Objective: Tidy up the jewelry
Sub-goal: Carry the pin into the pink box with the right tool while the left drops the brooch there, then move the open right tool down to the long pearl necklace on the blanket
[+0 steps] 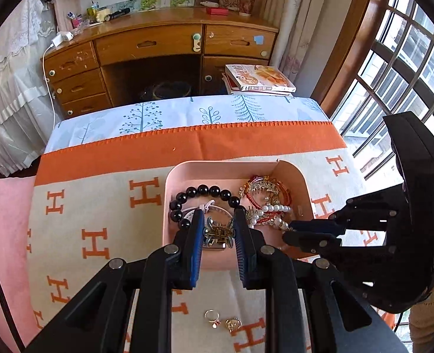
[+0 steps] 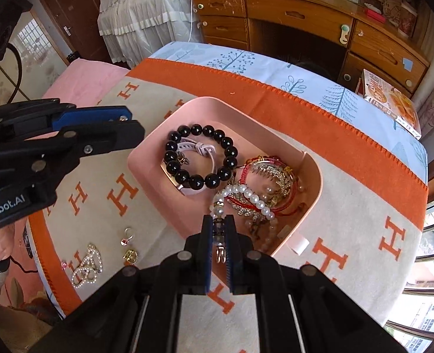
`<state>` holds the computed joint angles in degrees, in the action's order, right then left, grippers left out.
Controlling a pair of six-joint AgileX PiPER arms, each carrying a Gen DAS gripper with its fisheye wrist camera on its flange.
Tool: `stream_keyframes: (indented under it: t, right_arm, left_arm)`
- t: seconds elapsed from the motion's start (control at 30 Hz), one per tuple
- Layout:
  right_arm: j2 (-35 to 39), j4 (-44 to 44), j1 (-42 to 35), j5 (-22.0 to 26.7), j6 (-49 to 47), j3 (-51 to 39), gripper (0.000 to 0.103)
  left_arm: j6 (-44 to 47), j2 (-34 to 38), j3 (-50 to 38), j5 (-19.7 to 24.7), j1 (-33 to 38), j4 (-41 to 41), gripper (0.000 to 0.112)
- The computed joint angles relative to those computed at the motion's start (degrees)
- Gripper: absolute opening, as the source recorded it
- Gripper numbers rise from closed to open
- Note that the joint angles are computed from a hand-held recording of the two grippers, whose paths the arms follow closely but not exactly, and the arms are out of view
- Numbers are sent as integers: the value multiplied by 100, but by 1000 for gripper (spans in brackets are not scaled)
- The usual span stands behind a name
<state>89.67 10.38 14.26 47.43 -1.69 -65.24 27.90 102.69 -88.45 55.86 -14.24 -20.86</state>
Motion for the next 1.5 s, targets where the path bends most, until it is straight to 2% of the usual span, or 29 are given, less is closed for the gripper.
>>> stream_keyframes:
  t: [0.1,0.27,0.53,0.7,0.77,0.83,0.9,1.07,1.2,1.27,1.33,1.5]
  right_arm:
    - [15,191,-102,-84,-49,126,8]
    - [-125,339,-227,-315,-48,411,19]
    - [-566,186,-198,-531,746,859,19]
    - [-931,451,-288,-699,816,1209,19]
    - [-1045,241,-208,-731,1059,1270,19]
    - [-1158,12,-88,-768,1351,1335,19]
    - [-1262,-9,-30,-768,1434,1398,19]
    - [-1601,-314,226,-795,1955,1552,19]
    - [-2024,-784,689,-868,2798,1765,19]
    - [-2204,-1149,1013,-884,3376,1856,19]
    - [-2370,-1609,1396,-874,4076,1961,19]
    - [-2620,-2858,2487,-683,5982,2165,19]
  left_arm:
    - [11,144,53,-55,-76,-73,18]
    - [34,264,174,-102,-152,-122,18]
    - [105,276,308,-110,-245,-213,18]
    - [27,299,284,-121,-393,-109,19]
    - [-10,299,262,-95,-424,-88,33]
    - [-30,213,325,-133,-414,-132,58]
    - [17,47,463,-241,-383,-191,62]
    - [211,-453,757,-275,-192,-264,62]
    - [461,-1031,1191,-310,86,-311,62]
    - [546,-1355,1446,-360,241,-262,67]
    - [733,-1710,1770,-452,463,-329,73]
    - [1591,-2538,2551,-376,1276,-772,74]
